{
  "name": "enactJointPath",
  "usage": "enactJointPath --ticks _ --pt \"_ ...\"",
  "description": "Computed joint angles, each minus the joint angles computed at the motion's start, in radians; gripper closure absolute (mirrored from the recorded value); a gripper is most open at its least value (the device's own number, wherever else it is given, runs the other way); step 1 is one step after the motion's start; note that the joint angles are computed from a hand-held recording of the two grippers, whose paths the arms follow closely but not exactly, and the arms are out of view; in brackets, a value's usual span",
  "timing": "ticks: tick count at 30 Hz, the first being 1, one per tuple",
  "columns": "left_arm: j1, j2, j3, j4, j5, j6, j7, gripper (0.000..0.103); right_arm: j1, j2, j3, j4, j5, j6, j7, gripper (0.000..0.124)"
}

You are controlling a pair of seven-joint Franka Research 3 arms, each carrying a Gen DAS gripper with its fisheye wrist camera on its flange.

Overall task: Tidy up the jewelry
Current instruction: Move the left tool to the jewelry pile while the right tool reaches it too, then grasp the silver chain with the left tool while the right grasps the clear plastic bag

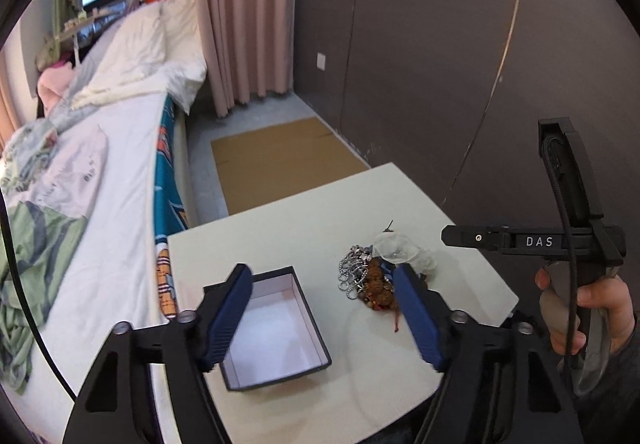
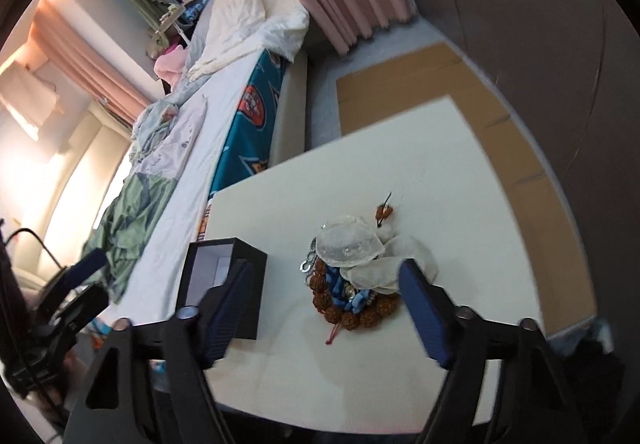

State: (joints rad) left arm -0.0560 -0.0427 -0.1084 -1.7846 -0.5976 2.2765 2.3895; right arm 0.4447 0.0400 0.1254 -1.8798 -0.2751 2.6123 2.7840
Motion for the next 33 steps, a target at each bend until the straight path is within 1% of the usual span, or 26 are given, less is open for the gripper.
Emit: enactJointPath --ticks 2,4,5,7,9,11,12,13,14,15,16,17,20,22,24,25,27,29,31,33 --pt "0.000 0.046 -0.006 0.049 0.030 -0.032 -0.040 0.036 -0.009 0.024 -0.007 0.014 0.037 -0.009 -0.030 0.058" --pt "0.002 0.078 -0.017 0.079 0.058 -0.044 -0.070 0.037 -0.021 0.042 -0.010 0.004 0.129 0.034 -0.088 0.058" --pt "0.003 0.095 -0.024 0.097 0.077 -0.045 -0.086 0.037 -0.022 0.048 -0.012 0.002 0.156 0.040 -0.102 0.058" --pt "0.004 0.129 -0.038 0.133 0.108 -0.054 -0.108 0.037 -0.021 0.078 -0.022 0.027 0.176 0.010 -0.113 0.058" --pt "0.007 0.159 -0.051 0.166 0.129 -0.071 -0.125 0.038 -0.026 0.105 -0.024 0.041 0.238 0.007 -0.145 0.059" --pt "0.007 0.184 -0.064 0.191 0.152 -0.072 -0.141 0.038 -0.026 0.129 -0.028 0.057 0.284 0.006 -0.169 0.070" --pt "0.006 0.197 -0.069 0.203 0.168 -0.070 -0.151 0.038 -0.025 0.144 -0.031 0.069 0.302 0.000 -0.176 0.081" --pt "0.004 0.210 -0.074 0.216 0.187 -0.073 -0.164 0.040 -0.026 0.157 -0.031 0.078 0.327 -0.004 -0.189 0.093" --pt "0.001 0.229 -0.080 0.239 0.210 -0.087 -0.180 0.042 -0.027 0.163 -0.030 0.080 0.349 0.000 -0.205 0.101" --pt "-0.001 0.246 -0.085 0.260 0.228 -0.101 -0.192 0.043 -0.036 0.170 -0.021 0.077 0.400 0.018 -0.242 0.118" --pt "-0.003 0.260 -0.091 0.277 0.244 -0.112 -0.202 0.043 -0.041 0.170 -0.015 0.064 0.445 0.044 -0.269 0.120" --pt "-0.006 0.275 -0.097 0.294 0.259 -0.122 -0.209 0.043 -0.037 0.160 -0.021 0.041 0.458 0.078 -0.265 0.120" --pt "-0.014 0.317 -0.112 0.343 0.298 -0.157 -0.229 0.043 -0.006 0.117 -0.062 -0.012 0.368 0.136 -0.178 0.121" --pt "-0.022 0.350 -0.120 0.383 0.323 -0.183 -0.246 0.044 -0.001 0.084 -0.075 -0.051 0.314 0.184 -0.120 0.121" --pt "-0.042 0.388 -0.122 0.424 0.373 -0.199 -0.283 0.044 -0.003 0.051 -0.081 -0.094 0.264 0.220 -0.061 0.121" --pt "-0.051 0.413 -0.123 0.454 0.396 -0.217 -0.299 0.047 -0.005 0.033 -0.085 -0.115 0.223 0.230 -0.014 0.121" --pt "-0.068 0.463 -0.125 0.518 0.438 -0.272 -0.337 0.054 -0.017 0.009 -0.083 -0.136 0.158 0.226 0.053 0.121" --pt "-0.082 0.518 -0.128 0.591 0.466 -0.331 -0.371 0.054 -0.037 -0.009 -0.072 -0.153 0.124 0.235 0.086 0.121" --pt "-0.096 0.556 -0.127 0.637 0.492 -0.364 -0.407 0.056 -0.054 -0.021 -0.060 -0.162 0.100 0.233 0.101 0.121" --pt "-0.107 0.584 -0.128 0.668 0.514 -0.381 -0.430 0.057 -0.067 -0.026 -0.049 -0.171 0.106 0.236 0.097 0.121"
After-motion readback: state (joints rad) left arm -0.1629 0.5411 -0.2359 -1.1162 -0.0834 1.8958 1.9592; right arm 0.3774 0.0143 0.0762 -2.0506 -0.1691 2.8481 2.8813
